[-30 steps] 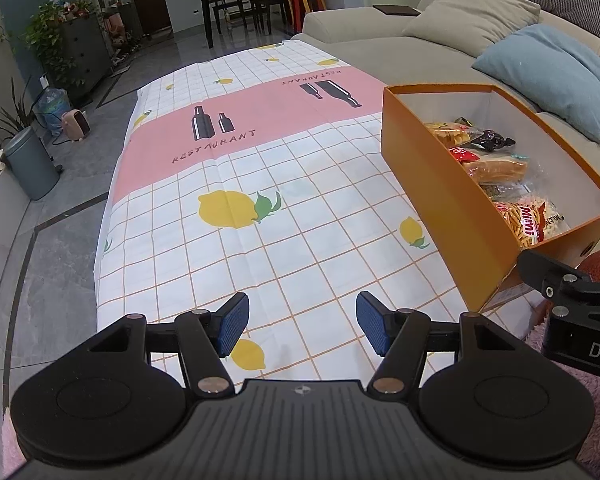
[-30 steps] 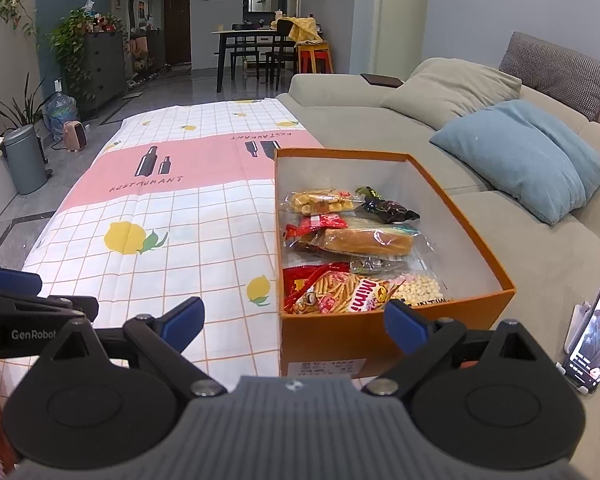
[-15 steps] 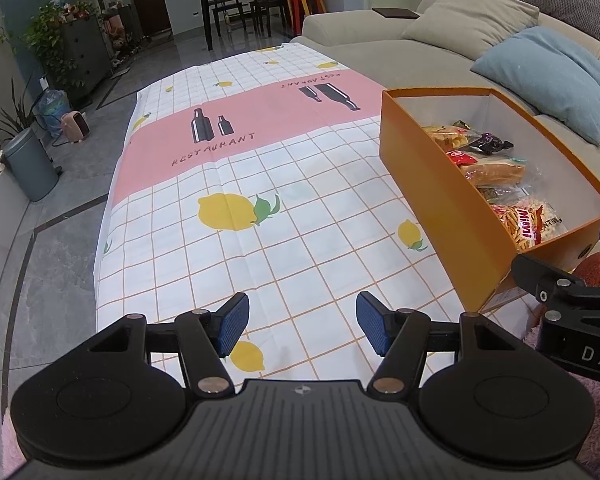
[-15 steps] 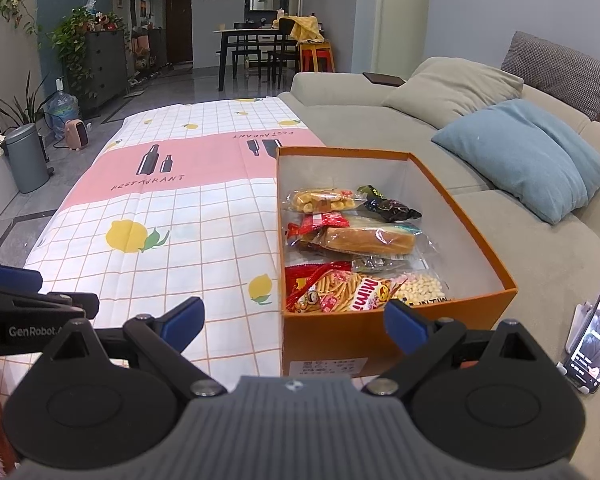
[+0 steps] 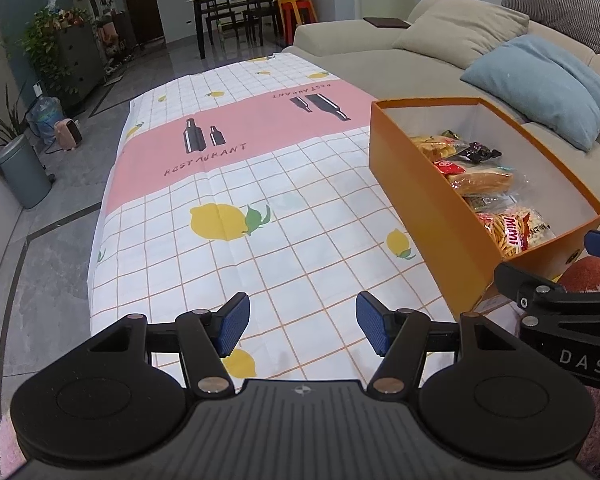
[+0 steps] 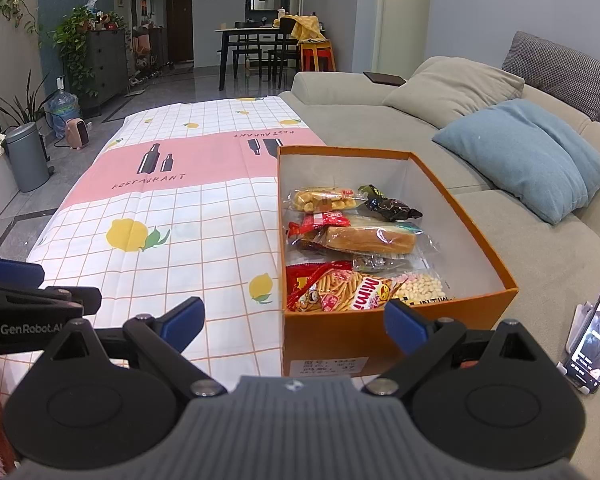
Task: Organize snacks
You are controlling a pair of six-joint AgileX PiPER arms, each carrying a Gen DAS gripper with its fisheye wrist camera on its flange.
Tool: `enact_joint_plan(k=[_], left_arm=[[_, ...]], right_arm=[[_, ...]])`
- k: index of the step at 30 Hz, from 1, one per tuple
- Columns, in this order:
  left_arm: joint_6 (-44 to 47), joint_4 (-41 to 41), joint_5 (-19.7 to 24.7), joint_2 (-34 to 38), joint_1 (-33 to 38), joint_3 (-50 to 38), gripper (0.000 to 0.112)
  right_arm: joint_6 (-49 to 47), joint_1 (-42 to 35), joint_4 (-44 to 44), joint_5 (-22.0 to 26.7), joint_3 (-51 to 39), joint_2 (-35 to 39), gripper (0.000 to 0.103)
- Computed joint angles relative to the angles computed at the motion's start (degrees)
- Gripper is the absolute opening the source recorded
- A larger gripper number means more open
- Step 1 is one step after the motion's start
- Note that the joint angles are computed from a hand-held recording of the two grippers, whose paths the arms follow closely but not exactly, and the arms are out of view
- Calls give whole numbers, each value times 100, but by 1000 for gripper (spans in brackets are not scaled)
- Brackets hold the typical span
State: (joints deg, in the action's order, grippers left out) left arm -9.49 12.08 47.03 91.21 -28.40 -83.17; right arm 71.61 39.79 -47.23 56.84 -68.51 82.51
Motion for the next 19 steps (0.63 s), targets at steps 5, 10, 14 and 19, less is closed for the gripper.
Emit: enact_joint_plan(k=[5, 10, 14, 19], left_arm=[[-91, 58, -78, -54, -6, 51, 73], [-291, 278, -70, -37, -45, 49, 73], [-340, 318, -77, -42, -22, 66, 72], [-390, 369, -69, -27, -8, 57, 72]], right_arm=[[-6, -10, 3, -6, -1, 1, 94], [-16, -14, 8, -6, -2, 1, 94], [-14, -13, 8, -5, -4, 1, 94], [-20, -12, 9, -2, -6, 1, 94]])
